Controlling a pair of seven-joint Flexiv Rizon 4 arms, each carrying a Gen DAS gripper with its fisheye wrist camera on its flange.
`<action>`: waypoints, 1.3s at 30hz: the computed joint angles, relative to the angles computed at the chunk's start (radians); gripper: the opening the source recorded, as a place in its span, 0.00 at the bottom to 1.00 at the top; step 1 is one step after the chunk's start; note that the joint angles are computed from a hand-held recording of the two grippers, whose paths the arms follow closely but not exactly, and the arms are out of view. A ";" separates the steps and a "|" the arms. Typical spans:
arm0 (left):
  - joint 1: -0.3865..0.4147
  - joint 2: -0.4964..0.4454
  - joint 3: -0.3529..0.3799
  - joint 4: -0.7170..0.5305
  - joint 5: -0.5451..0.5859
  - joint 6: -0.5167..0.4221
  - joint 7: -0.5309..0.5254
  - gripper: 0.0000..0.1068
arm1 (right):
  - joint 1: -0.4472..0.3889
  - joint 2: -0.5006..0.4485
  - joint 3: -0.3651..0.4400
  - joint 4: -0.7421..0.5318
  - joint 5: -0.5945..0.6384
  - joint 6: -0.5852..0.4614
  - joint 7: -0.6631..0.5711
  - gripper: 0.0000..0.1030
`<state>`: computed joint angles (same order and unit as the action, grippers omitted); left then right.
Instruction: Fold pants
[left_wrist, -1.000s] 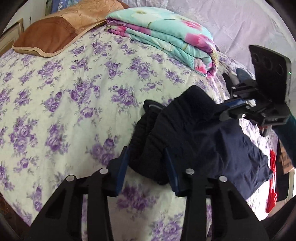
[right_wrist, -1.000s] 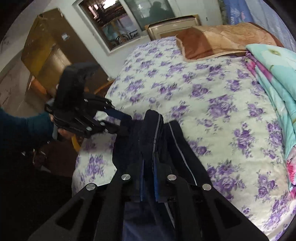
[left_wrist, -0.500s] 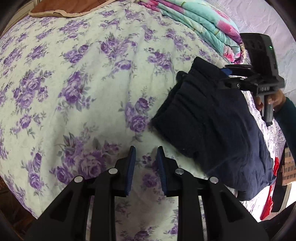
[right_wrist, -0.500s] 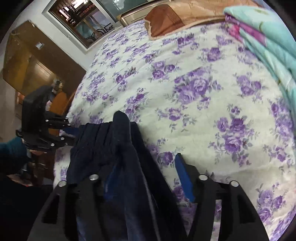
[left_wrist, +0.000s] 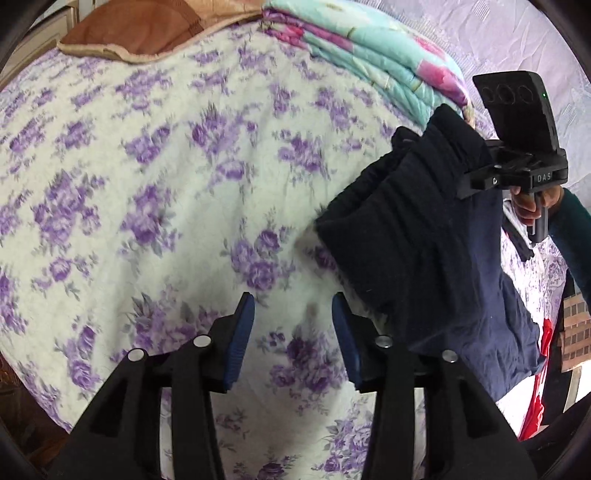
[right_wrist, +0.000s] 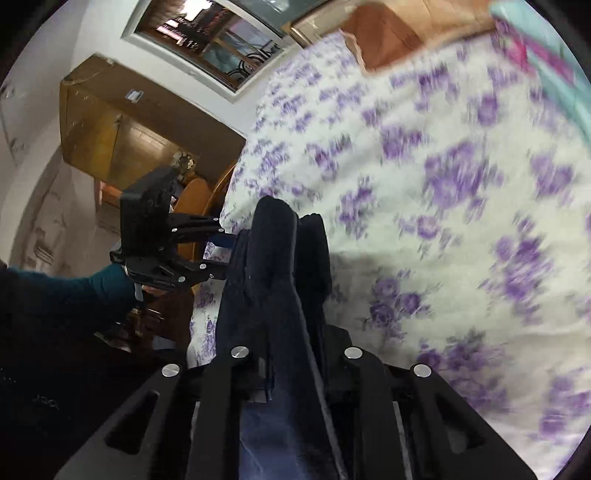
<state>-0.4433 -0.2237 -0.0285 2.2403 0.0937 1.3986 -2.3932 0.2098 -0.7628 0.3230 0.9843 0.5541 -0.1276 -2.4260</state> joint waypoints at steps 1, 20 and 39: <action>-0.013 0.006 0.017 -0.009 0.023 -0.008 -0.020 0.40 | 0.003 0.008 -0.004 0.002 -0.005 0.028 -0.010 0.16; -0.109 -0.264 0.012 -0.491 0.057 -0.248 0.244 0.52 | -0.245 0.440 -0.078 0.649 0.045 0.630 0.123 0.76; -0.324 -0.406 -0.053 -0.848 0.155 -0.719 0.261 0.65 | -0.642 0.740 -0.511 1.092 0.210 0.937 -0.044 0.73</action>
<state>-0.7669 -0.6298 -0.0817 1.3928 0.2487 0.6791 -2.1325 -0.4321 -0.0225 -0.1879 2.0763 0.7644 0.8098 -2.4701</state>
